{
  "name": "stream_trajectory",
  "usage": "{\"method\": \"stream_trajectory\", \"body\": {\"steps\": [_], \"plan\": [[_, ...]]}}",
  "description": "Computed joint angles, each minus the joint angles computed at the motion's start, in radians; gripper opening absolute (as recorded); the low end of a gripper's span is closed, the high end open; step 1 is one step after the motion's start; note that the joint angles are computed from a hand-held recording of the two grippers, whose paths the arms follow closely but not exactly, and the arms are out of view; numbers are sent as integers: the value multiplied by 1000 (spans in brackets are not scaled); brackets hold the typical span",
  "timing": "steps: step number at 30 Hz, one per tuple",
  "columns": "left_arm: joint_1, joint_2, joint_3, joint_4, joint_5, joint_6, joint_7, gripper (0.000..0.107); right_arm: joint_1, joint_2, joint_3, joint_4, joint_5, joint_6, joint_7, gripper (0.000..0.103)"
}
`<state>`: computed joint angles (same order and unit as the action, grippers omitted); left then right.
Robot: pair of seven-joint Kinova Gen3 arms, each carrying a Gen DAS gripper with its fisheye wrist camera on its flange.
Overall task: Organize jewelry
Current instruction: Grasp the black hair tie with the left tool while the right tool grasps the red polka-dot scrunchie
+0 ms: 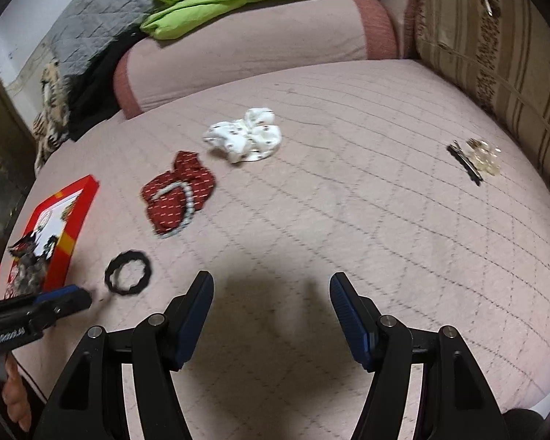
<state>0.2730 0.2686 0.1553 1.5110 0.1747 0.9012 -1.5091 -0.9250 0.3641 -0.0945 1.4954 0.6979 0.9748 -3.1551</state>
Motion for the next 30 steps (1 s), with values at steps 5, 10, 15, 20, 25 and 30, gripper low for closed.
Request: {"method": "stream_trajectory", "body": {"steps": [5,10,15,20,25,30], "plan": [[-4,24,-3,-3,-1,-14,-1,32,41,4,-6,4,-14,-120,60,71],[-19,77,0,-48,23,-35,-3,32,71,63,35,-83,-14,-157,184,68],[-23,126,16,-96,50,-21,-25,32,138,131,63,-176,-105,-224,310,63],[-12,147,18,-103,59,-31,-31,32,214,221,38,-299,-246,-271,478,63],[-40,152,27,-108,106,-8,-38,6,243,316,25,-451,-371,-182,630,42],[-51,117,22,-76,138,-9,-21,6,224,261,62,-365,-447,-263,649,8]]}}
